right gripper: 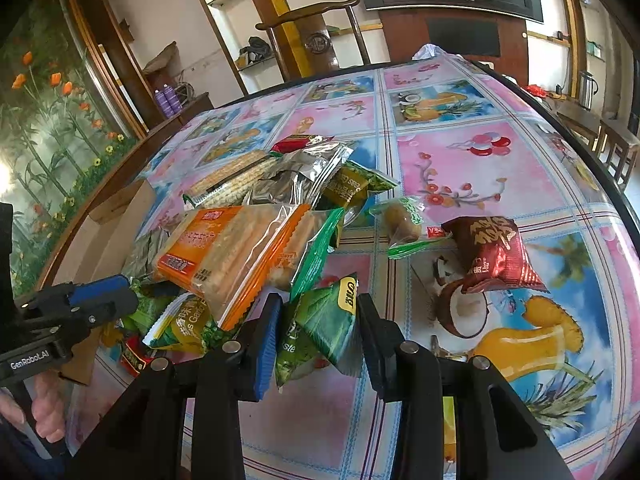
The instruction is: Organize snacks
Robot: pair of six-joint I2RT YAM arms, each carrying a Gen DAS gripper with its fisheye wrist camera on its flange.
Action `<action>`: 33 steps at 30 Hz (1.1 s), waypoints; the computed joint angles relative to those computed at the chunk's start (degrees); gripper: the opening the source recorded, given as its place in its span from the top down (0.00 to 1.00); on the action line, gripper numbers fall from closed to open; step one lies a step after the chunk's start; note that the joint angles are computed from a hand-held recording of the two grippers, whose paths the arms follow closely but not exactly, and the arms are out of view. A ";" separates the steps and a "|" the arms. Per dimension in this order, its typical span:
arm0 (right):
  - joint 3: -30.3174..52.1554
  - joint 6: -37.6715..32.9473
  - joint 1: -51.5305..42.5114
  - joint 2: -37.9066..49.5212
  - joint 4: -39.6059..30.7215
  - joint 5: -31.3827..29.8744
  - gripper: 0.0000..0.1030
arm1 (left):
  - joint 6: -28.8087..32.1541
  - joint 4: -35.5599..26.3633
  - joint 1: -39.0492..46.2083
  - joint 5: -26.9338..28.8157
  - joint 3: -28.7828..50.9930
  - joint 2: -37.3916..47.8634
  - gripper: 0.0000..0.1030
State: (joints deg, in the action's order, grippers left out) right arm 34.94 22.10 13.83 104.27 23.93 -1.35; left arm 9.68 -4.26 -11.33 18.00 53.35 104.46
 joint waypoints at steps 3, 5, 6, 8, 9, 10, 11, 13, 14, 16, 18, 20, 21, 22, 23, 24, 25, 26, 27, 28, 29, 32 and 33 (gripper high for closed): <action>0.30 -0.28 0.24 0.00 -0.44 0.43 0.60 | 0.86 -2.36 -0.10 0.14 0.94 0.57 0.65; 0.27 -0.29 0.47 -0.15 -0.62 0.73 0.59 | 1.40 -2.40 -0.52 -0.64 0.60 0.29 0.65; 0.31 -0.30 0.49 -0.14 -0.66 0.76 0.59 | 1.69 -2.17 -0.89 -1.48 0.42 0.31 0.65; 0.29 -0.24 0.56 -0.18 -0.68 0.83 0.59 | 2.00 -2.82 -1.00 -1.64 1.07 1.20 0.64; 0.32 -0.27 0.61 -0.21 -0.75 0.94 0.59 | 2.00 -3.15 -0.77 -1.01 1.35 1.46 0.64; 0.34 -0.29 0.79 -0.26 -0.93 1.24 0.59 | 2.03 -3.22 -0.66 -0.71 1.52 1.65 0.64; 0.27 -0.25 1.10 -0.40 -1.10 1.65 0.59 | 1.96 -2.82 -0.84 -1.34 1.54 1.98 0.64; 0.27 -0.20 1.61 -0.60 -1.50 2.33 0.59 | 1.58 -3.11 -1.19 -2.62 2.81 4.07 0.64; 0.40 -0.24 1.93 -0.65 -1.85 2.85 0.58 | 1.55 -3.77 -1.04 -2.04 3.47 4.82 0.64; 0.40 -0.55 2.51 -0.86 -2.40 3.71 0.57 | 1.18 -3.01 -1.01 -1.30 3.32 4.88 0.64; 0.07 -0.72 2.63 -1.15 -2.42 3.68 0.56 | 0.82 -1.94 -1.11 -1.21 2.94 4.99 0.64; -0.30 -0.58 2.37 -1.29 -2.09 3.32 0.56 | 0.45 -0.78 -1.24 -1.44 2.48 4.95 0.64; -0.45 -0.50 2.35 -1.39 -2.01 3.26 0.54 | 0.31 -0.03 -1.40 -1.70 2.12 4.87 0.64; -0.46 -0.48 2.49 -1.40 -2.04 3.33 0.53 | 0.08 0.91 -1.66 -2.15 1.58 4.73 0.64; -0.37 -0.50 2.73 -1.45 -2.23 3.54 0.49 | -0.23 2.37 -2.06 -2.94 0.62 4.39 0.64; -0.34 -0.49 3.00 -1.49 -2.36 3.81 0.44 | -0.47 3.26 -2.45 -3.61 0.13 4.25 0.64; -0.31 -0.57 3.26 -1.50 -2.45 3.91 0.42 | -0.65 4.57 -2.88 -4.40 -0.70 4.02 0.64; -0.19 -0.65 3.47 -1.49 -2.68 4.22 0.41 | -0.67 5.88 -3.24 -5.15 -1.41 3.91 0.64; -0.18 -0.59 3.69 -1.50 -2.76 4.50 0.41 | -0.57 7.08 -3.77 -6.27 -2.14 3.73 0.64; -0.40 -0.57 3.69 -1.60 -2.45 4.20 0.41 | -0.54 8.03 -4.26 -7.30 -2.72 3.59 0.64; -0.69 -0.54 3.44 -1.65 -1.97 3.58 0.47 | -0.62 8.69 -4.29 -7.58 -3.09 3.53 0.64; -1.62 0.59 2.56 -1.66 -0.48 2.15 0.61 | -2.02 10.52 -3.98 -7.51 -3.55 3.83 0.64; -1.99 0.97 2.49 -1.76 -0.04 1.87 0.62 | -2.42 11.07 -3.72 -7.20 -3.78 3.89 0.64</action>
State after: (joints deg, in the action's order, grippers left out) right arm 32.96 23.07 16.32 102.51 23.90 0.53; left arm 7.27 6.82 -15.05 10.80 49.56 108.35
